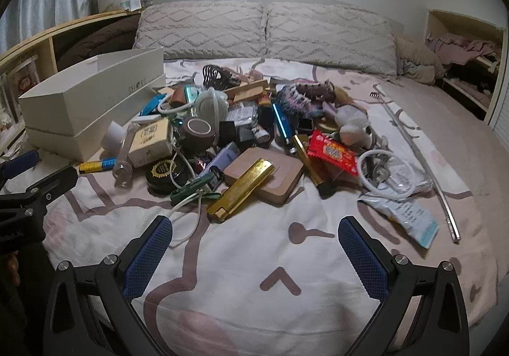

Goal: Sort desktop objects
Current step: 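Move both tools toward the pile of items on the bed, then lower the right tool onto the green clip and close its fingers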

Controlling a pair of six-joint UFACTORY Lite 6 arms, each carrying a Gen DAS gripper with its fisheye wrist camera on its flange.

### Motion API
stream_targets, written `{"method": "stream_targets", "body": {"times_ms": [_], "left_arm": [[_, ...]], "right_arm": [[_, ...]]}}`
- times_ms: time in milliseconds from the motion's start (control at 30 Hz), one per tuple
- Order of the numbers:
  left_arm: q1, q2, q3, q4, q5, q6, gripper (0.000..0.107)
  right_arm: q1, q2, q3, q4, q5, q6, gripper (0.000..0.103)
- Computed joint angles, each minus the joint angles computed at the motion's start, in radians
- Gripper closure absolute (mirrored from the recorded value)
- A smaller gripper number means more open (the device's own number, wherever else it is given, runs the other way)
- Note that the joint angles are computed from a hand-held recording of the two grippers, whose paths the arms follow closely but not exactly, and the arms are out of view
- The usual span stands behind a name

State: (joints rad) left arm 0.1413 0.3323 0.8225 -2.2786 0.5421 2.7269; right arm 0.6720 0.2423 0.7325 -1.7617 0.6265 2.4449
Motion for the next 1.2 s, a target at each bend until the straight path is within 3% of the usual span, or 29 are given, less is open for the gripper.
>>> {"method": "stream_targets", "body": {"times_ms": [400,633,800,933,1100,1200], "left_arm": [[-0.014,0.155,0.157,-0.043,-0.091,-0.019,0.004],[-0.005,0.266,0.28,0.037,-0.162,-0.156,0.004],[-0.019,0.317,0.332,0.044,-0.207,-0.199,0.004],[-0.041,0.329,0.33,-0.092,-0.223,-0.066,0.004],[-0.043,0.345,0.329,-0.149,-0.214,-0.015,0.004],[-0.029,0.344,0.32,-0.114,-0.196,-0.042,0.004]], "right_arm": [[-0.049,0.176,0.164,-0.04,-0.105,0.003,0.0],[-0.052,0.289,0.283,0.02,-0.146,-0.064,0.0],[-0.037,0.353,0.353,0.094,-0.128,-0.131,0.0],[-0.027,0.385,0.379,0.112,-0.105,-0.126,0.0],[-0.007,0.378,0.315,-0.035,-0.06,0.091,0.0],[-0.002,0.378,0.304,-0.057,-0.05,0.096,0.0]]}}
